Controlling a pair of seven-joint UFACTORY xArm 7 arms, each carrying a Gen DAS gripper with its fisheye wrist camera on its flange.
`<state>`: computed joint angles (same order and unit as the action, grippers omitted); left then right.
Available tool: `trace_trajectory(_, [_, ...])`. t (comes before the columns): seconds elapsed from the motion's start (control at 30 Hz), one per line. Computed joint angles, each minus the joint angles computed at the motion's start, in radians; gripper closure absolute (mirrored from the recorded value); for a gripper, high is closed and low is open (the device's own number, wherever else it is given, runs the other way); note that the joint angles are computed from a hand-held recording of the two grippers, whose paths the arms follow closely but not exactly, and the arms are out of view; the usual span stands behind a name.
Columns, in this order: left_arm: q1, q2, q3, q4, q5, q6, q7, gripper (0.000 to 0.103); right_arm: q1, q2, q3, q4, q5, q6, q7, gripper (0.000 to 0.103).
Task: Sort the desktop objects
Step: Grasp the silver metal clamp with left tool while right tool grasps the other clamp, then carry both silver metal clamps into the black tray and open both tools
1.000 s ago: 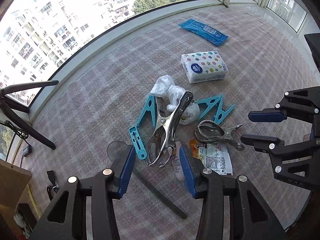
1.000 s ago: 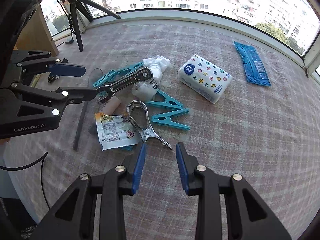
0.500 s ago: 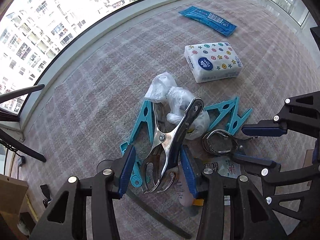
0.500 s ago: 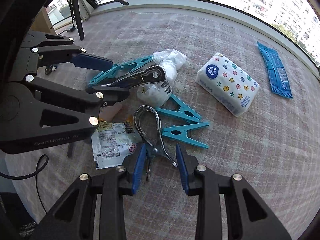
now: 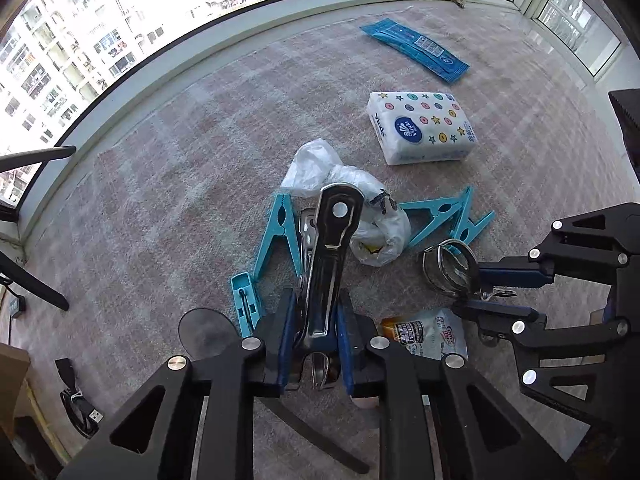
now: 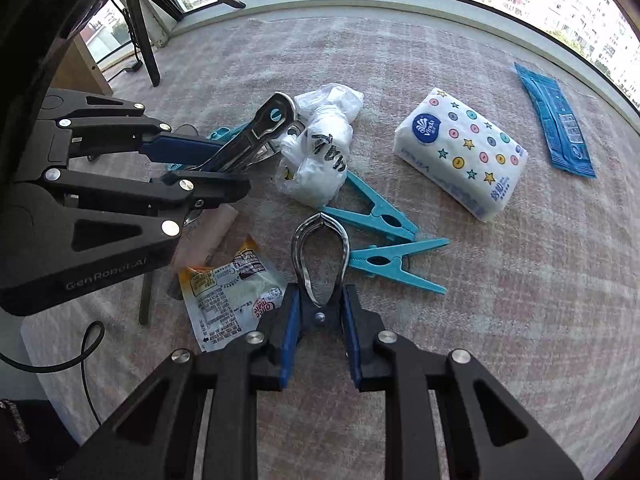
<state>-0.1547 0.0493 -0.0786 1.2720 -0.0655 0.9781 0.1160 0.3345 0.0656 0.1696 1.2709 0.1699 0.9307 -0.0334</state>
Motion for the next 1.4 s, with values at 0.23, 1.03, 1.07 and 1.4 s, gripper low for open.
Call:
trace_trajectory(0.23, [0.015, -0.065, 0.012, -0.058, -0.049, -0.004, 0.010, 0.085, -0.009, -0.061, -0.007, -0.046, 0.024, -0.008, 0.021, 0.083])
trace_trajectory(1.03, [0.115, -0.517, 0.097, -0.289, 0.001, 0.078, 0.008, 0.085, 0.098, -0.144, 0.086, 0.089, -0.163, 0.091, 0.276, 0.083])
trace_trajectory(1.07, [0.127, -0.543, 0.107, -0.301, 0.004, 0.088, 0.012, 0.085, 0.111, -0.132, 0.095, 0.111, -0.179, 0.098, 0.299, 0.083])
trace_trajectory(1.4, [0.294, -0.737, 0.271, -0.376, 0.053, 0.181, 0.145, 0.085, 0.325, 0.145, 0.145, 0.490, -0.308, 0.170, 0.439, 0.083])
